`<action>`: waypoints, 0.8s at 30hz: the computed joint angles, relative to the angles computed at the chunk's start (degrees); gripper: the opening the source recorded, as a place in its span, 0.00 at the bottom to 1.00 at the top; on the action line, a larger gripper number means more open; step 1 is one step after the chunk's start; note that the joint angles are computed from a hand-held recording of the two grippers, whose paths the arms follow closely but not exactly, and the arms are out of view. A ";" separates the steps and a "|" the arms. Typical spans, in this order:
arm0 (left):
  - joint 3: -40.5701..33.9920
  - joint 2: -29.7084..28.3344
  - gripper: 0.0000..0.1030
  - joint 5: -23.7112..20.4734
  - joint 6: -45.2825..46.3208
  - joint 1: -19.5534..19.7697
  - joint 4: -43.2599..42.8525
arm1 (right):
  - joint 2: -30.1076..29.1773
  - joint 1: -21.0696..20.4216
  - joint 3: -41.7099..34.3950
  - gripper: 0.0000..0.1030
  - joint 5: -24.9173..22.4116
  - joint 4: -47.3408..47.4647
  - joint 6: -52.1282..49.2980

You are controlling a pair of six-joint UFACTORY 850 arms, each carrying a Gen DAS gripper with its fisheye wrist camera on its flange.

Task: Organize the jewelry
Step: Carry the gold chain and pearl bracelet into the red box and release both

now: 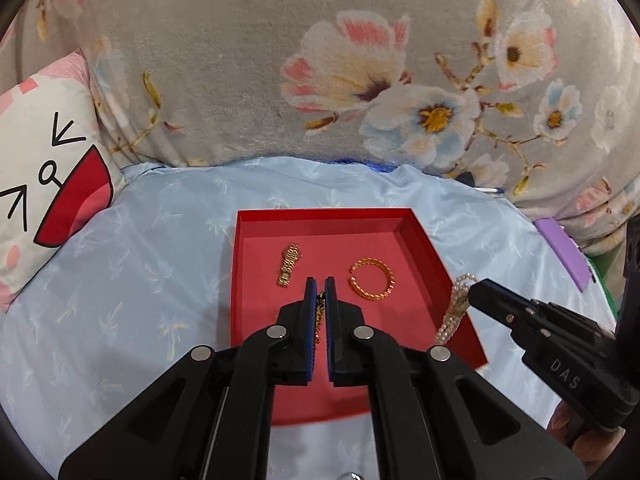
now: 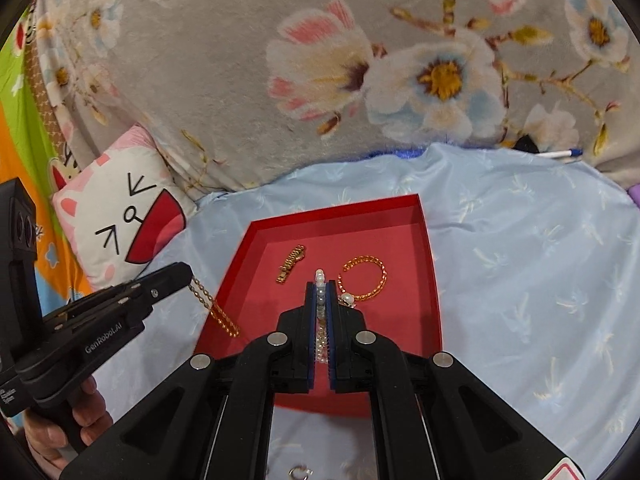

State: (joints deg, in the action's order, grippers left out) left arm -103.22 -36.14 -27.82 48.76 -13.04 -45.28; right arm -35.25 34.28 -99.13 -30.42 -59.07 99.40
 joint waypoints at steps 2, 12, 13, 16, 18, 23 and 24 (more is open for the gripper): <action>-2.67 -2.27 0.03 -0.50 -2.32 -0.22 1.96 | -1.59 -0.92 -1.17 0.03 0.98 2.23 -1.70; -8.79 -8.09 0.05 -0.15 -8.49 -1.01 7.43 | -5.36 -2.21 -3.73 0.13 0.00 1.71 -1.15; -9.12 -8.31 0.13 0.30 -10.23 -1.02 8.60 | -5.19 -2.22 -3.39 0.15 -0.15 1.20 -0.32; -7.76 -7.43 0.51 2.60 -12.21 -0.71 8.43 | -3.62 -1.77 -1.03 0.22 0.11 -2.17 3.83; -6.32 -6.46 0.52 3.66 -10.48 -0.44 6.91 | -2.27 -1.02 0.83 0.28 -0.27 -4.79 6.42; 0.21 -2.09 0.52 5.90 -5.61 0.30 3.14 | 1.49 1.73 5.96 0.31 -1.67 -10.01 11.51; 2.36 -0.69 0.52 6.57 -3.79 0.51 1.68 | 2.37 2.46 7.24 0.31 -2.14 -10.86 12.64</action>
State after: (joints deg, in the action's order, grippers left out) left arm -100.86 -36.83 -21.25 44.97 -12.54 -43.60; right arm -32.88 36.74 -91.89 -32.56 -69.93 112.03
